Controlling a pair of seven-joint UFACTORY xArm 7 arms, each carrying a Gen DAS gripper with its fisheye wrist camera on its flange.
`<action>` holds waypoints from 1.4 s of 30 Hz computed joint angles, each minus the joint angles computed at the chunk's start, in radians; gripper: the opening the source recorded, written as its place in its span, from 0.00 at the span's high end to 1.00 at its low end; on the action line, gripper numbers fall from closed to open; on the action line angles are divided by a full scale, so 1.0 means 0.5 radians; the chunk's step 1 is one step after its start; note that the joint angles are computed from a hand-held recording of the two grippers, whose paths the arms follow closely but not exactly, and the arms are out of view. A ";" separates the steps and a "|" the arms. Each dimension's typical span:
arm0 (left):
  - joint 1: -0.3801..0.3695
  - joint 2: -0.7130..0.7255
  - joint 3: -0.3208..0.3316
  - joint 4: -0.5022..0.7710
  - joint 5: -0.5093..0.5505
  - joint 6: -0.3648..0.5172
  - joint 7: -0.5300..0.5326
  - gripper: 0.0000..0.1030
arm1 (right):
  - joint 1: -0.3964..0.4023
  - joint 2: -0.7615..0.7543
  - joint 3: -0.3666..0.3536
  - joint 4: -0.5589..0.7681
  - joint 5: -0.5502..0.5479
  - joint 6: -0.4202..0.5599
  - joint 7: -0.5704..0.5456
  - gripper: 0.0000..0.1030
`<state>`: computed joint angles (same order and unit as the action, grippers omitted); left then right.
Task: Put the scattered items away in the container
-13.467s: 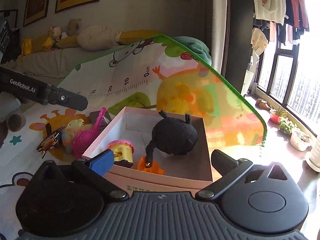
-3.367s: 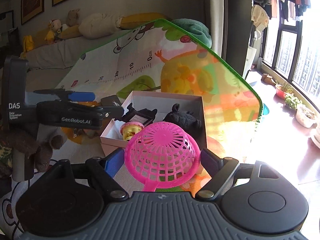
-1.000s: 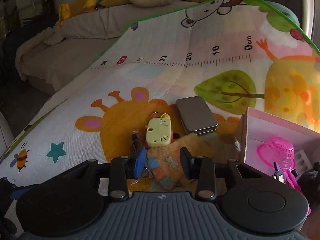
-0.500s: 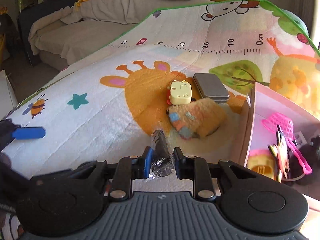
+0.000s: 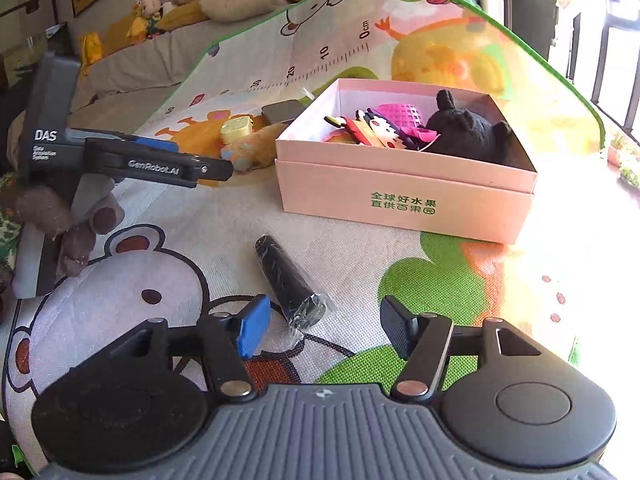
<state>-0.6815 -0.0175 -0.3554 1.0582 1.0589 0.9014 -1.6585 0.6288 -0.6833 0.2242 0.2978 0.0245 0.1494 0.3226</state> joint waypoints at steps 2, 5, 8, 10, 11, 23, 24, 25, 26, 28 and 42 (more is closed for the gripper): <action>0.029 0.053 0.034 0.032 0.007 -0.068 0.046 0.20 | 0.017 0.001 -0.023 -0.059 0.052 -0.089 0.058 0.35; 0.035 0.146 0.074 0.110 0.004 -0.050 0.145 0.19 | 0.016 0.012 -0.003 -0.150 0.068 -0.303 0.139 0.28; 0.019 0.189 0.117 0.133 0.040 -0.071 0.101 0.24 | -0.035 0.045 0.070 -0.139 -0.007 -0.335 0.177 0.19; 0.002 0.197 0.126 0.143 0.059 -0.060 0.094 0.36 | -0.011 0.078 0.042 -0.119 -0.041 -0.335 0.170 0.14; -0.008 0.198 0.127 0.148 0.062 -0.048 0.102 0.40 | 0.011 0.090 0.016 -0.115 -0.051 -0.338 0.159 0.11; -0.156 -0.139 -0.139 -0.106 -0.280 0.186 -0.063 0.56 | -0.079 0.110 0.128 -0.083 -0.128 -0.296 0.207 0.07; -0.175 -0.160 -0.173 -0.117 -0.334 0.215 -0.102 0.56 | -0.089 0.108 0.140 -0.081 -0.136 -0.292 0.216 0.07; -0.193 -0.181 -0.205 -0.134 -0.380 0.229 -0.165 0.53 | -0.097 0.107 0.151 -0.079 -0.144 -0.287 0.224 0.07; -0.211 -0.190 -0.245 -0.138 -0.382 0.269 -0.251 0.51 | -0.103 0.106 0.158 -0.078 -0.152 -0.284 0.230 0.07; -0.248 -0.178 -0.306 -0.108 -0.403 0.352 -0.375 0.48 | -0.110 0.103 0.167 -0.078 -0.165 -0.276 0.239 0.07; -0.542 0.099 -0.256 0.080 -0.146 0.648 -0.696 0.01 | -1.238 -0.388 1.122 0.006 -0.700 0.010 0.711 0.07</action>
<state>-0.9526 0.0321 -0.4835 1.0984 0.9857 1.2256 -2.0064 0.0099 -0.8772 0.7851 0.3009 -0.3257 0.1546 0.6781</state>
